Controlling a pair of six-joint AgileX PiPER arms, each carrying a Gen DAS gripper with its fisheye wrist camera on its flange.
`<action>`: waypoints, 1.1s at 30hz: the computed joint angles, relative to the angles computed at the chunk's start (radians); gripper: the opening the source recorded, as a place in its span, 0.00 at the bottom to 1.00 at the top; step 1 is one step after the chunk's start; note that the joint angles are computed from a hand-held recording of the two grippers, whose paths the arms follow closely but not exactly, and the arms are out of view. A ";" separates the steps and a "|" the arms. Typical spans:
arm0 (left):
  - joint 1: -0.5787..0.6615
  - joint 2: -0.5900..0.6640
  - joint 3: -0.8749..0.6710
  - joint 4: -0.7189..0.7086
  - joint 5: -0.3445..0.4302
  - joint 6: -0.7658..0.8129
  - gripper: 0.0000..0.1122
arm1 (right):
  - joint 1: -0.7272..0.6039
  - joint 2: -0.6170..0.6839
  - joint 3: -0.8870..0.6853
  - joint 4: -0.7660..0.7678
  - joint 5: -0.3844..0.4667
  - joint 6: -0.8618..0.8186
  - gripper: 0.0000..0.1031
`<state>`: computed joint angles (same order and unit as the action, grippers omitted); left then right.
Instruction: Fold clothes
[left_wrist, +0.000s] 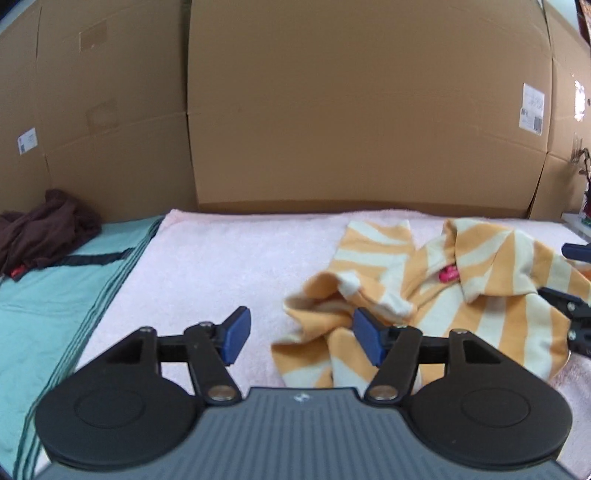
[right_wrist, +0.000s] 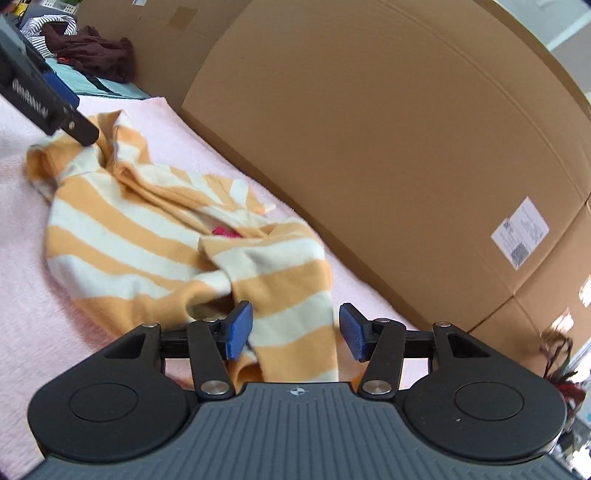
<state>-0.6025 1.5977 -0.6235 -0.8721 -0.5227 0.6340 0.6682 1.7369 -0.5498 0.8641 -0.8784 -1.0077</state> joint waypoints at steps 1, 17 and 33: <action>0.007 0.017 -0.024 -0.019 0.022 0.043 0.56 | -0.021 -0.010 -0.018 0.018 0.014 0.012 0.33; -0.034 0.121 -0.097 -0.092 0.009 0.085 0.16 | 0.117 -0.017 0.010 -0.041 0.004 -0.113 0.52; -0.061 0.116 -0.032 0.045 -0.099 -0.021 0.19 | -0.395 -0.286 0.010 -0.235 0.446 0.691 0.01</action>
<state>-0.6631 1.7135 -0.6560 -0.8275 -0.6215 0.6126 0.2732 1.4507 -0.5401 0.6287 -0.4325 -0.3172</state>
